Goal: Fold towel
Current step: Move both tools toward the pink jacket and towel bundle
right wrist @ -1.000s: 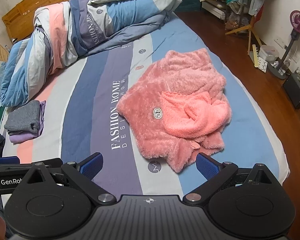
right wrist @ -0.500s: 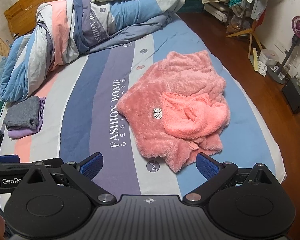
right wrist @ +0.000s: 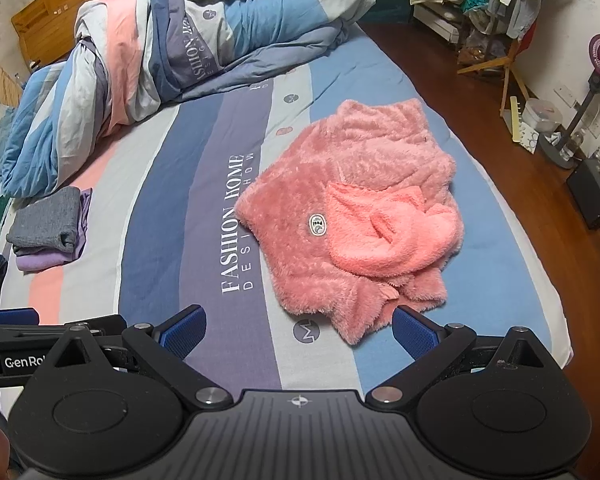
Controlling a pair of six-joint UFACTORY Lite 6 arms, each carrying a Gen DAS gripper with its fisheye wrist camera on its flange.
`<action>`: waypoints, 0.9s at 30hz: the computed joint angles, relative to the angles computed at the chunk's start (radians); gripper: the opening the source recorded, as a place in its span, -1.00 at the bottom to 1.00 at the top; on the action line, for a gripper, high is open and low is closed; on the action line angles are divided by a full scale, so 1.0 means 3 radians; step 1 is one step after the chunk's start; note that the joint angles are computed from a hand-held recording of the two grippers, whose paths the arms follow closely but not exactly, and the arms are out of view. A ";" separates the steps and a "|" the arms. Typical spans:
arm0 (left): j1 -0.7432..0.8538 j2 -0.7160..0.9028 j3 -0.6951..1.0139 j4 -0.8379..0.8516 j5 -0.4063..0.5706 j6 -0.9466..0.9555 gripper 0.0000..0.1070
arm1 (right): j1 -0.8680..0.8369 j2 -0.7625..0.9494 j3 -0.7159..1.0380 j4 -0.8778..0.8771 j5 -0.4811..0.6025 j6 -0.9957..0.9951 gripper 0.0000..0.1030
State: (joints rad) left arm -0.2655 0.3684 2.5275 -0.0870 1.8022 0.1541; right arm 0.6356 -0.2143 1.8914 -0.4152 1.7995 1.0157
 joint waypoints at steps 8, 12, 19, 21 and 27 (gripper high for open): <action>0.0010 -0.0064 -0.0103 0.0010 -0.0055 0.0034 0.92 | 0.0014 -0.0030 -0.0031 0.0005 0.0005 0.0028 0.95; -0.0047 -0.0076 -0.0120 0.0050 -0.0078 0.0015 0.92 | 0.0035 -0.0068 -0.0094 0.0004 -0.0017 0.0069 0.95; -0.0057 -0.0051 -0.0087 0.0069 -0.0064 0.0020 0.92 | -0.0042 -0.0076 -0.0106 0.0055 -0.0038 0.0021 0.95; -0.0063 -0.0023 -0.0046 0.0074 -0.0047 0.0016 0.92 | -0.0051 -0.0072 -0.0105 0.0058 -0.0041 0.0013 0.95; -0.0104 -0.0034 -0.0074 0.0104 -0.0070 0.0012 0.92 | -0.0096 -0.0085 -0.0122 0.0082 -0.0054 -0.0008 0.95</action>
